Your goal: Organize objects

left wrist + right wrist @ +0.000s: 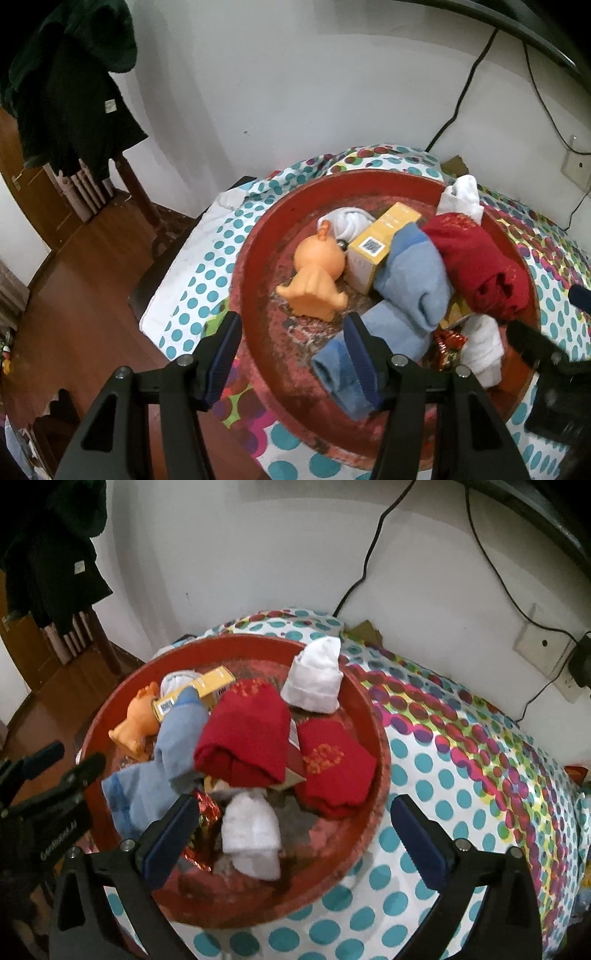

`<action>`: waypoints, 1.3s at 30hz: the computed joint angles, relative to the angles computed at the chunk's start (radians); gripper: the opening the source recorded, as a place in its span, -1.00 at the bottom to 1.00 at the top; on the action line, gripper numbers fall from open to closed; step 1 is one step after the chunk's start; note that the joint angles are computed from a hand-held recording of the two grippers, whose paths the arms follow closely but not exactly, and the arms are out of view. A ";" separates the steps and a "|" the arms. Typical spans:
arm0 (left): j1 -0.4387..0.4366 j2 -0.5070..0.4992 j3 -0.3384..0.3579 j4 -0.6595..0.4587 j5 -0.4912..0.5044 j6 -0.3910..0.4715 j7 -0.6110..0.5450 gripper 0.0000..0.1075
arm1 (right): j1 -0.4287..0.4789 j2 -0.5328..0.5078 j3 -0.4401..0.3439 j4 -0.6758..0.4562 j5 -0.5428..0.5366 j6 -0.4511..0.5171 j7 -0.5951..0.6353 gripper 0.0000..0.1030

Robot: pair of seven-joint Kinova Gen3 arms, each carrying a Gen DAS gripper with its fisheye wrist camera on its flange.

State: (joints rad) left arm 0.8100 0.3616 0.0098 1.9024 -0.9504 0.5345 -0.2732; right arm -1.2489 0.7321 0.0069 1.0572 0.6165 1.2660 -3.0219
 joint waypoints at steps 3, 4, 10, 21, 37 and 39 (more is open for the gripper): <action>-0.001 0.007 0.012 -0.021 0.012 0.010 -0.025 0.09 | -0.006 -0.010 -0.005 0.016 -0.007 -0.004 -0.017 1.00; 0.001 0.010 0.014 -0.027 0.017 0.014 -0.032 0.09 | -0.010 -0.013 -0.007 0.022 -0.007 -0.007 -0.023 1.00; -0.004 0.025 0.027 -0.069 0.075 0.015 -0.105 0.09 | -0.018 -0.005 -0.019 0.017 -0.020 0.006 -0.022 1.00; -0.006 0.062 0.019 -0.132 0.193 0.032 -0.225 0.09 | -0.007 -0.004 -0.024 0.026 -0.039 0.006 -0.008 1.00; 0.072 0.060 -0.082 -0.108 0.193 -0.022 -0.198 0.11 | 0.002 -0.004 -0.025 0.046 -0.052 -0.022 -0.007 1.00; 0.053 0.054 -0.067 -0.101 0.186 -0.033 -0.192 0.11 | 0.003 -0.003 -0.025 0.047 -0.053 -0.023 -0.005 1.00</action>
